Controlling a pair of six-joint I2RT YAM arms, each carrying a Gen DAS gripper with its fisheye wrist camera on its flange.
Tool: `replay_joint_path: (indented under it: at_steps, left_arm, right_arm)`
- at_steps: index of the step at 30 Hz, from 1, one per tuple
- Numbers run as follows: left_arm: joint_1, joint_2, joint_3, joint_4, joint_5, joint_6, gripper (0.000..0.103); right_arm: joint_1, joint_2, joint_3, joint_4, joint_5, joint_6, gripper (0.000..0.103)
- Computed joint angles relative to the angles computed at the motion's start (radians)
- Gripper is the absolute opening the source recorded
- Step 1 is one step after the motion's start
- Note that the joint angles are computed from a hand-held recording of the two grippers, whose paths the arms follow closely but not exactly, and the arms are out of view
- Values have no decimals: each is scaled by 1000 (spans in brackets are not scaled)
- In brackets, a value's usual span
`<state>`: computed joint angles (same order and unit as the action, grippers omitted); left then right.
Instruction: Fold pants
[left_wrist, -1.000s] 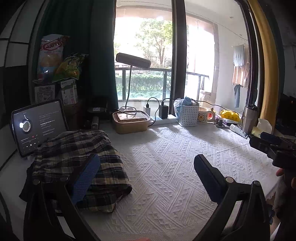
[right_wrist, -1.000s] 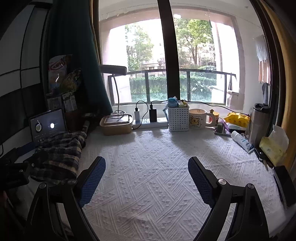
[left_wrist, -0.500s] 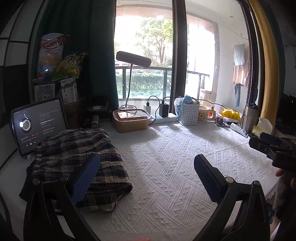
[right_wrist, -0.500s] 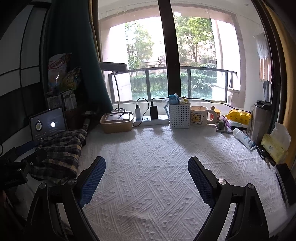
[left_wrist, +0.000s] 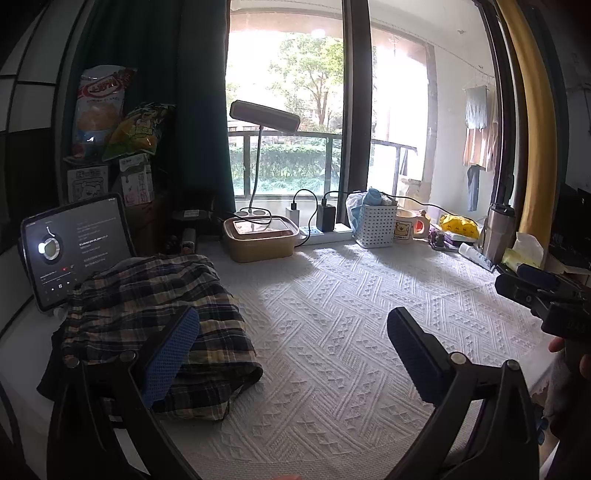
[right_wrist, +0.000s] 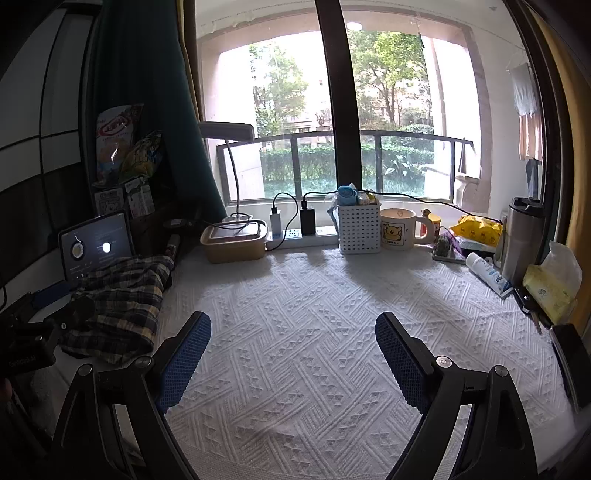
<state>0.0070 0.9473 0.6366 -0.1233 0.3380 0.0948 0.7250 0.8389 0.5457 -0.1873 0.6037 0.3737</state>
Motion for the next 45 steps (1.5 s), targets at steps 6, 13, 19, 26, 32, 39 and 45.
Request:
replay_joint_path:
  at_steps: [6,13,19,26,32,39,45]
  left_arm:
    - [-1,-1,-3,5,-4,-5,101]
    - [-1,2,1,-1,-4,-14,101]
    - [-2,1,0,-2,-5,-16,101]
    - [-3,3,1,-2,-4,-15,101]
    - [-5,-1,2,-8,-6,-14,101]
    - [-5,-2,0,-6,-6,-15,101]
    - [-5,-2,0,-6,-6,-16,101]
  right_arm:
    - [0,-1,-5,7,-2,-2,92]
    - [3,-1,-10,12,-1,1,92]
    - [2,-2,-10,12,-1,0,92]
    - [0,-1,-10,12,-5,-1,92]
    - [6,2,-12,16,1,2,92]
    - [10,2,-13,14,3,5,92]
    - [11,3,-10,11,4,7,92]
